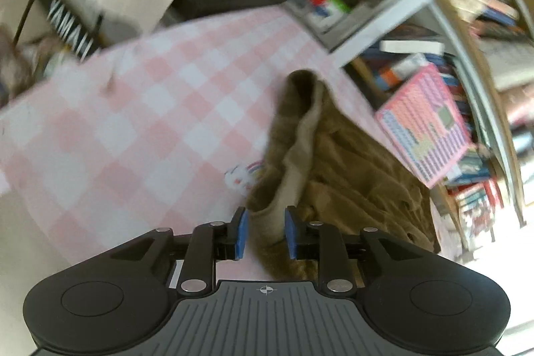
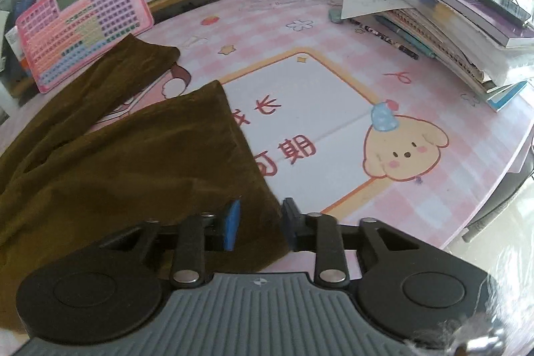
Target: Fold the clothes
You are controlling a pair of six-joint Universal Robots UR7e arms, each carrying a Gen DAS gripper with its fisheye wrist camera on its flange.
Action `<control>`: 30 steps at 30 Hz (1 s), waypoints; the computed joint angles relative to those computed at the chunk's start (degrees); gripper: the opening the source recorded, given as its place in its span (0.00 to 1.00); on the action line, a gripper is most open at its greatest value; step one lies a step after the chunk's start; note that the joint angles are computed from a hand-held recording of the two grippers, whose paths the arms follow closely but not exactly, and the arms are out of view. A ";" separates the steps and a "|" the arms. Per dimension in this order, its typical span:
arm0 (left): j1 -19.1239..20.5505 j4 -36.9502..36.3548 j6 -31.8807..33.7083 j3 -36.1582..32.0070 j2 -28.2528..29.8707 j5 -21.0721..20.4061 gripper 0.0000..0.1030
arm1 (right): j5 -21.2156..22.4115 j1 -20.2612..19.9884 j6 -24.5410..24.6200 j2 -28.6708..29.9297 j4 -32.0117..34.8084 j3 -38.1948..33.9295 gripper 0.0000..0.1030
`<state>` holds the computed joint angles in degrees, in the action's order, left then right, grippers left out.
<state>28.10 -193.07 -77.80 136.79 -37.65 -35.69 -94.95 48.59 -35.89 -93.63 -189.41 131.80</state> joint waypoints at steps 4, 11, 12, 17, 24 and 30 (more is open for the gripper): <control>-0.90 -0.97 8.36 -1.67 0.72 0.51 0.23 | -1.50 0.17 -3.15 1.43 -1.16 -0.21 0.03; -0.46 1.75 17.24 -4.89 1.06 -1.35 0.24 | -2.46 0.80 -4.79 0.54 -0.77 0.15 0.04; -0.40 2.64 18.39 -5.32 0.98 -1.51 0.26 | -1.80 0.73 -4.89 -0.13 -0.36 0.53 0.05; -0.70 6.44 23.06 -7.01 0.98 -2.43 0.27 | 0.80 1.00 -5.39 -3.22 1.20 2.69 0.11; -1.53 11.06 25.48 -8.30 1.28 -4.45 0.47 | 1.80 2.86 -9.37 -6.32 3.28 6.57 0.28; -2.03 14.93 26.79 -8.88 1.33 -5.12 0.66 | 1.09 3.55 -12.07 -8.87 6.70 8.70 0.45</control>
